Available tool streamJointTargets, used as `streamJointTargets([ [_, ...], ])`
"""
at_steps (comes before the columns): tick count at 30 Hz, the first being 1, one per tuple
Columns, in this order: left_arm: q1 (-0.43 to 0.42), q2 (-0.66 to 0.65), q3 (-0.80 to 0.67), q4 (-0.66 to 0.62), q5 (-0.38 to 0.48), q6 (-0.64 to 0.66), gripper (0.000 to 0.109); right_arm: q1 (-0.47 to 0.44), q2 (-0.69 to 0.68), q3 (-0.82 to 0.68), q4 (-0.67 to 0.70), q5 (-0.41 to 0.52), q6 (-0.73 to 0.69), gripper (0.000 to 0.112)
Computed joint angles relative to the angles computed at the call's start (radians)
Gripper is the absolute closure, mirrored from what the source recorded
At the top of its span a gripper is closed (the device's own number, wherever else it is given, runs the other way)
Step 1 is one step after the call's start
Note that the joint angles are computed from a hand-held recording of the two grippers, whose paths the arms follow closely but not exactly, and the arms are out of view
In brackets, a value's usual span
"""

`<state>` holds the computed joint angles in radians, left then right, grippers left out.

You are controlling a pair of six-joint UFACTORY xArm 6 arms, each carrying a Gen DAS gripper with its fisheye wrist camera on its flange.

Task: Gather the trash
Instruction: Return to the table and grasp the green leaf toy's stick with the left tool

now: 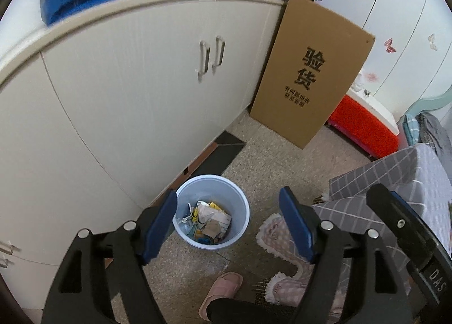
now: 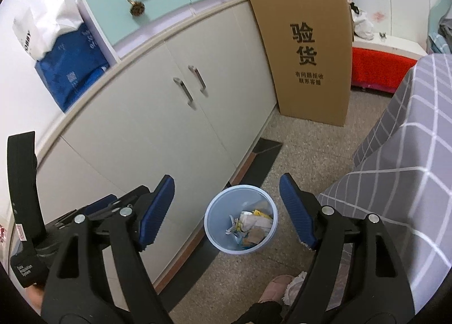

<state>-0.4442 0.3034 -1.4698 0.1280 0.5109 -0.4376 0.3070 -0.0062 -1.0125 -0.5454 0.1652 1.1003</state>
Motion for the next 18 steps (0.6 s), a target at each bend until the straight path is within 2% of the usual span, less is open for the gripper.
streamJointTargets([
  [10, -0.085, -0.167, 0.098, 0.083, -0.042, -0.086, 0.030, -0.015, -0.235, 0.135, -0.125, 0.029, 0.109, 0.035],
  [18, -0.249, -0.165, 0.021, 0.171, 0.008, -0.142, 0.028, -0.095, -0.554, 0.338, -0.059, 0.104, 0.024, 0.033],
])
